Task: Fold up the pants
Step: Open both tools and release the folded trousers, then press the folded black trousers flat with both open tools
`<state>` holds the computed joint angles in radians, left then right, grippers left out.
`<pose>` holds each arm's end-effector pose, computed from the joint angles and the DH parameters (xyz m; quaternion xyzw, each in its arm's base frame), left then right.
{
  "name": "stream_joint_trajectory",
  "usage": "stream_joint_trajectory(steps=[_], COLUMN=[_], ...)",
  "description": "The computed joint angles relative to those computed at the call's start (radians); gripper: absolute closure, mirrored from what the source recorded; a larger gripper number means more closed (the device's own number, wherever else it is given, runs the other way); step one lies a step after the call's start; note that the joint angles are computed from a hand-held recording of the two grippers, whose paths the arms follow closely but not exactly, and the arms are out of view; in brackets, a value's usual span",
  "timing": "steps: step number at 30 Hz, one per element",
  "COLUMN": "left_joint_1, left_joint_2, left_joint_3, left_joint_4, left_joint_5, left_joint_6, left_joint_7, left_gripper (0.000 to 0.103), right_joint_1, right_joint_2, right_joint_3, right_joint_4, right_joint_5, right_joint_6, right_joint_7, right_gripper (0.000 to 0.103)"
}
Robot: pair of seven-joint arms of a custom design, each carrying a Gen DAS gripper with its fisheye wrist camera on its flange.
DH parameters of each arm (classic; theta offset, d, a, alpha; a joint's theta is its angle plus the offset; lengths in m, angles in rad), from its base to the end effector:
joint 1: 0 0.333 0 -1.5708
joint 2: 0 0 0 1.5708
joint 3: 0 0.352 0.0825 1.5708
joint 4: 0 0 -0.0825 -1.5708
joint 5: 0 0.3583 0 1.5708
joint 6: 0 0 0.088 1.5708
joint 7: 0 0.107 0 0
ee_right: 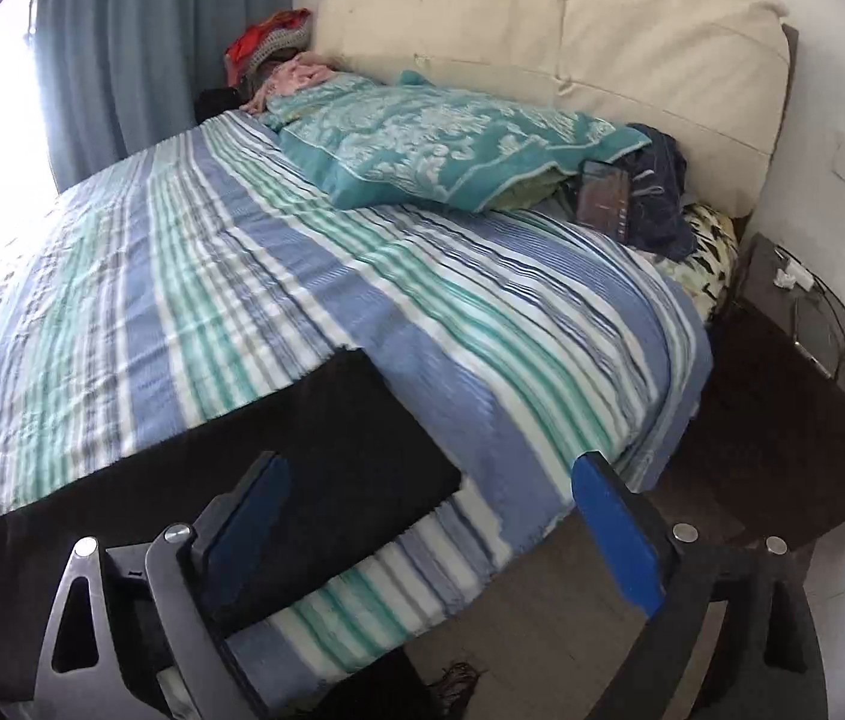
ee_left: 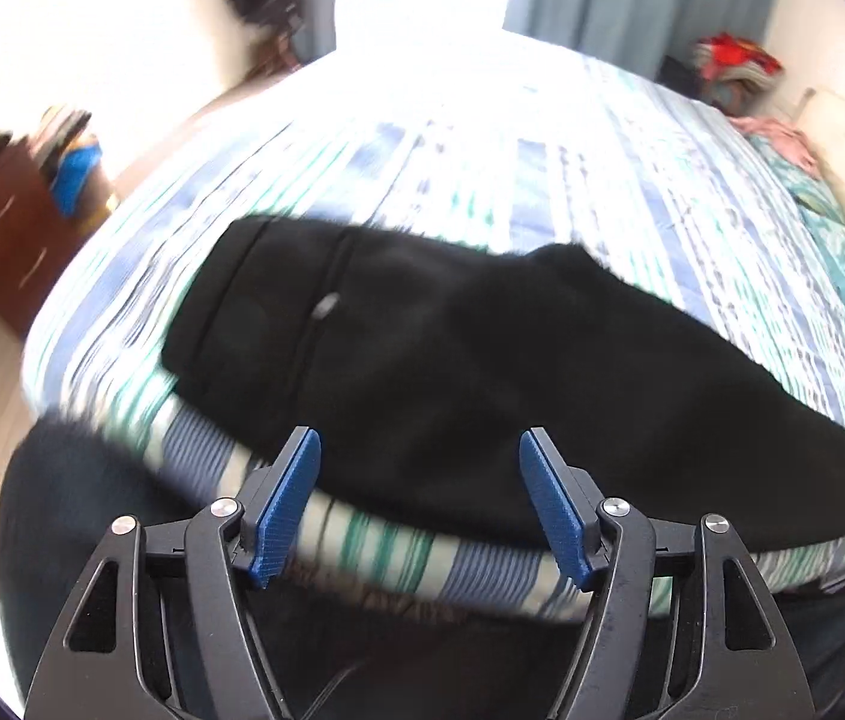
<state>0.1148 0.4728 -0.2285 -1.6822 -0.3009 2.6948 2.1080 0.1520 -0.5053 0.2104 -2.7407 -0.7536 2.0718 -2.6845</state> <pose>0.7057 -0.0424 0.4381 -0.5422 0.7843 -0.2651 0.1434 0.3048 0.0781 0.4162 -0.1446 0.9200 -0.3603 0.0529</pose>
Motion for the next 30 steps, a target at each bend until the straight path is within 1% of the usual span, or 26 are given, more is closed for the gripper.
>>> stream_joint_trajectory(steps=[2,3,5,6,7,8,9,10,11,14,16,17,18,19,21,22,23,25,26,27,28,29,30], left_joint_1=[-0.004,-0.026,-0.093,-0.127,-0.167,-0.186,-0.18,-0.143,-0.12,-0.117,-0.124,-0.133,-0.142,-0.144,-0.133,-0.126,-0.096,-0.025,0.0,0.015,0.02,0.007,-0.017], left_joint_2=[0.052,0.079,0.135,0.151,0.17,0.181,0.181,0.17,0.164,0.157,0.164,0.168,0.166,0.168,0.155,0.142,0.123,0.097,0.09,0.089,0.091,0.1,0.112], left_joint_3=[-0.035,-0.027,0.028,0.066,0.116,0.147,0.149,0.12,0.098,0.095,0.101,0.112,0.124,0.127,0.116,0.107,0.07,-0.03,-0.071,-0.103,-0.121,-0.118,-0.101], left_joint_4=[0.034,0.047,0.085,0.091,0.109,0.118,0.108,0.067,0.047,0.031,0.03,0.031,0.023,0.033,0.043,0.038,0.018,-0.015,-0.02,-0.017,-0.009,0.008,0.026], left_joint_5=[0.002,0.028,0.11,0.157,0.21,0.249,0.265,0.261,0.261,0.288,0.306,0.319,0.332,0.338,0.337,0.331,0.305,0.241,0.217,0.2,0.189,0.185,0.187], left_joint_6=[0.044,0.079,0.13,0.137,0.11,0.077,0.067,0.097,0.124,0.132,0.152,0.169,0.184,0.172,0.125,0.124,0.152,0.219,0.238,0.247,0.25,0.252,0.253], left_joint_7=[0.068,0.078,0.041,0.009,-0.039,-0.074,-0.088,-0.072,-0.063,-0.085,-0.105,-0.12,-0.138,-0.152,-0.169,-0.178,-0.163,-0.097,-0.061,-0.028,-0.003,0.005,-0.001], left_gripper=[0.031,0.031,0.031,0.031,0.032,0.033,0.033,0.033,0.033,0.031,0.025,0.023,0.018,0.017,0.017,0.018,0.018,0.017,0.016,0.012,0.01,0.01,0.01], right_joint_1=[0.002,0.003,0.009,0.014,0.023,0.036,0.049,0.064,0.082,0.119,0.13,0.13,0.129,0.137,0.167,0.18,0.195,0.222,0.235,0.246,0.256,0.264,0.27], right_joint_2=[0.074,0.12,0.229,0.289,0.351,0.409,0.463,0.514,0.563,0.663,0.704,0.72,0.734,0.738,0.737,0.738,0.74,0.749,0.755,0.759,0.761,0.763,0.763], right_joint_3=[0.022,0.027,0.027,0.022,0.02,0.015,0.009,0.002,-0.004,-0.03,-0.053,-0.065,-0.079,-0.095,-0.125,-0.137,-0.149,-0.166,-0.172,-0.177,-0.183,-0.19,-0.197], right_joint_4=[0.061,0.094,0.165,0.204,0.246,0.288,0.328,0.365,0.401,0.473,0.495,0.493,0.49,0.481,0.475,0.476,0.477,0.489,0.495,0.502,0.507,0.51,0.509], right_joint_5=[-0.063,-0.107,-0.219,-0.28,-0.337,-0.377,-0.42,-0.461,-0.479,-0.451,-0.418,-0.4,-0.386,-0.394,-0.428,-0.429,-0.433,-0.409,-0.39,-0.371,-0.358,-0.354,-0.354], right_joint_6=[0.076,0.125,0.241,0.293,0.332,0.357,0.38,0.398,0.402,0.441,0.474,0.511,0.545,0.567,0.572,0.577,0.575,0.555,0.541,0.527,0.518,0.515,0.516], right_joint_7=[0.042,0.069,0.142,0.185,0.226,0.255,0.282,0.299,0.294,0.184,0.106,0.081,0.073,0.088,0.118,0.125,0.133,0.101,0.074,0.05,0.037,0.037,0.043], right_gripper=[0.008,0.008,0.008,0.008,0.008,0.008,0.008,0.008,0.008,0.008,0.008,0.008,0.008,0.006,0.002,0.001,0.0,0.0,0.0,0.0,0.0,0.0,0.0])
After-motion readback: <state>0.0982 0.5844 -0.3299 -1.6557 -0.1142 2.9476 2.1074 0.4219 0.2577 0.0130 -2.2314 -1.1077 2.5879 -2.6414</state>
